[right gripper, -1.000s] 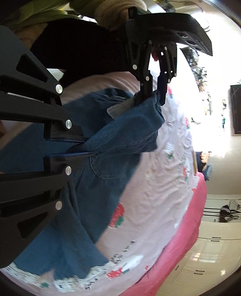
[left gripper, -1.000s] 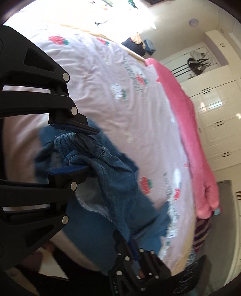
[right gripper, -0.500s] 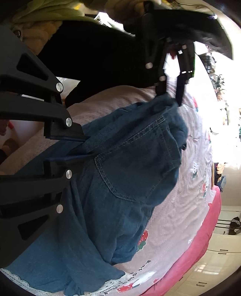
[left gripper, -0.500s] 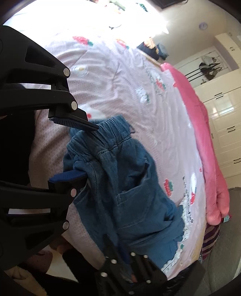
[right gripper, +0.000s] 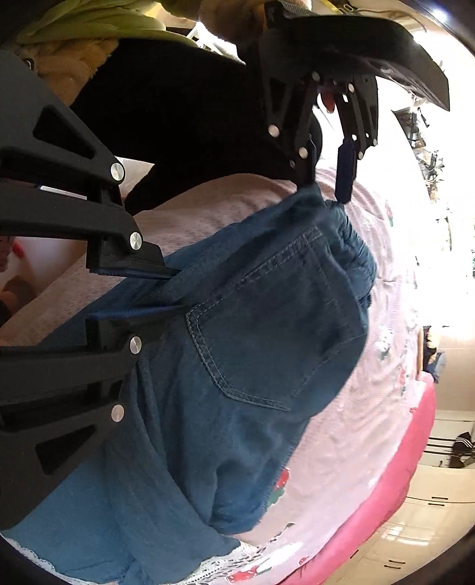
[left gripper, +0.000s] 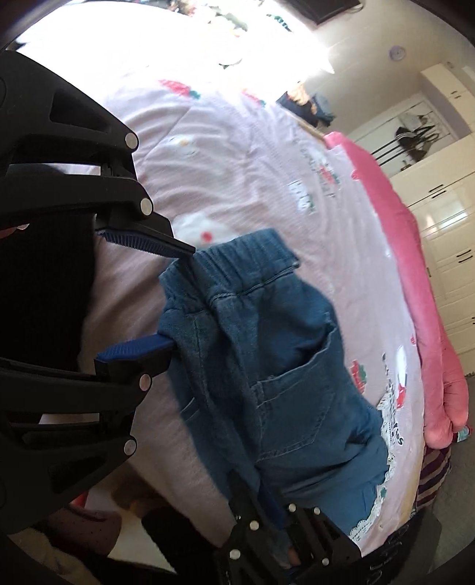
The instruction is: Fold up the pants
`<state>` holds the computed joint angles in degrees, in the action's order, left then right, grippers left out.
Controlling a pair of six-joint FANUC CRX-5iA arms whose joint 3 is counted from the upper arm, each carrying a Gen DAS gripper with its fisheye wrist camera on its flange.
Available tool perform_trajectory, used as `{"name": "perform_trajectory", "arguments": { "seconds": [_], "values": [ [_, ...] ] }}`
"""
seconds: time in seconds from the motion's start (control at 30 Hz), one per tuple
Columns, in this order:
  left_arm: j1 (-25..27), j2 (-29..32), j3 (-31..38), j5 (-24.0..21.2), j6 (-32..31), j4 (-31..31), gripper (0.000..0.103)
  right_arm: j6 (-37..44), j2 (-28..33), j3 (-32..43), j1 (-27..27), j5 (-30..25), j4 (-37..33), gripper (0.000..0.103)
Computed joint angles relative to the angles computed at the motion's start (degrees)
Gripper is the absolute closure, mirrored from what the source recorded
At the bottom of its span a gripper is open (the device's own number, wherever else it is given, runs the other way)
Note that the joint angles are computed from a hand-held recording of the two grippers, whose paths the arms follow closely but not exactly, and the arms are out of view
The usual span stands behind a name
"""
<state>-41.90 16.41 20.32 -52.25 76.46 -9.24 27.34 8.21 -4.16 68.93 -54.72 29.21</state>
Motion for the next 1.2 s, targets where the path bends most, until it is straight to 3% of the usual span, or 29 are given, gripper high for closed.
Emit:
{"name": "perform_trajectory", "arguments": {
  "seconds": [0.07,0.23,0.37,0.47,0.6,0.67,0.73,0.83,1.03,1.2],
  "values": [
    [0.6,-0.1,-0.3,-0.9,-0.2,0.8,0.062,-0.2,-0.2,-0.3,-0.2,0.4,-0.8,0.087],
    [1.7,-3.3,-3.8,-0.2,-0.2,2.7,0.060,0.3,-0.3,-0.5,-0.2,0.7,-1.9,0.080],
    [2.6,-7.3,-6.1,1.7,2.4,2.5,0.042,0.8,-0.4,-0.3,0.2,1.1,-2.6,0.071],
    [3.0,-8.3,-5.9,4.3,2.4,4.7,0.036,1.8,0.1,0.8,0.1,0.8,-3.2,0.065],
    [3.6,-5.0,-5.3,9.1,-4.8,18.3,0.032,0.7,-1.7,0.1,-0.1,2.3,-3.9,0.064],
    [3.1,-0.9,-2.8,8.6,-8.5,25.0,0.032,-5.0,-5.6,-4.3,0.4,4.3,1.2,0.066],
    [2.5,3.3,1.6,5.1,-7.2,26.7,0.033,-14.9,-10.5,-10.1,1.5,4.6,9.6,0.066],
    [1.6,8.2,6.5,0.9,-5.8,28.8,0.042,-26.9,-15.6,-15.8,3.0,-0.8,16.8,0.062],
    [-0.5,14.1,13.7,-4.7,-3.2,27.0,0.049,-37.7,-19.4,-18.2,3.1,-9.8,15.0,0.057],
    [-2.4,15.1,15.7,-4.6,-2.5,25.1,0.049,-44.1,-20.5,-19.2,2.7,-14.0,14.0,0.046]
  ]
}}
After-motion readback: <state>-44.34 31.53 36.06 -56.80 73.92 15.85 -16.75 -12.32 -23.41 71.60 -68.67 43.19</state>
